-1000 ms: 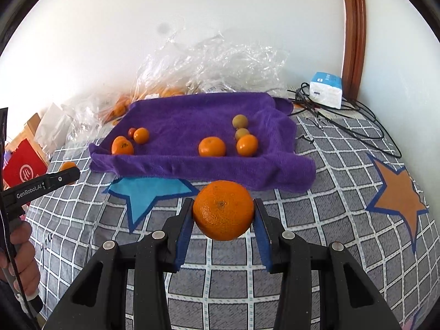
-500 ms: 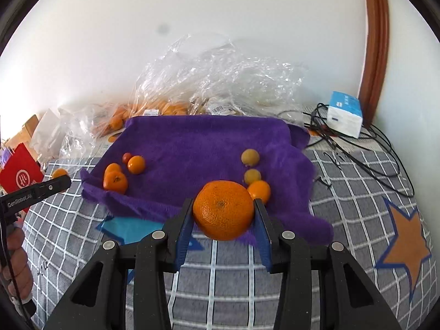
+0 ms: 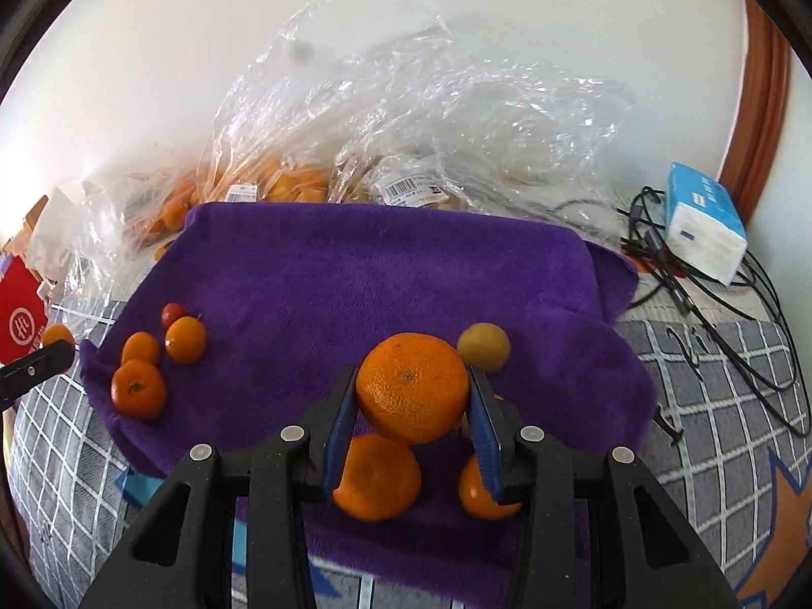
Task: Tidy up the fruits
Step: 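Lower both oranges onto the towel and open both tools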
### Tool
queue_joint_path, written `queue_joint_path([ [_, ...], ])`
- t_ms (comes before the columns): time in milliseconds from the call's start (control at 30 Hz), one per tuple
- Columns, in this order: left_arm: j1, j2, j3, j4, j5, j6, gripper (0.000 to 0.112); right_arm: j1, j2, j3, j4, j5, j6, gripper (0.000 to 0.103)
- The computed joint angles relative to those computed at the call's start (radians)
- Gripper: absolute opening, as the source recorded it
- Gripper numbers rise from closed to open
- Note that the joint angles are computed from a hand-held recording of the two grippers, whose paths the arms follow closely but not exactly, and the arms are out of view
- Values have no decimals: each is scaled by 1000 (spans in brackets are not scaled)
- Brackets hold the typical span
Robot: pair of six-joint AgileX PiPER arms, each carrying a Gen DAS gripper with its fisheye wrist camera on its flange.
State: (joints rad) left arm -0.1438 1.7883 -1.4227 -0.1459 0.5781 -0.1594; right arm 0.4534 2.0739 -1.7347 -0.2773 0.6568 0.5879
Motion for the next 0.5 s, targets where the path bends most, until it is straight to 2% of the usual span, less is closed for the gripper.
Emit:
queue_joint_path([
  [267, -3, 39, -37, -60, 5, 64, 33, -15, 98, -119, 99, 74, -84, 42],
  [500, -45, 80, -103, -65, 29, 68, 33, -6, 86, -119, 101, 127, -124, 46],
])
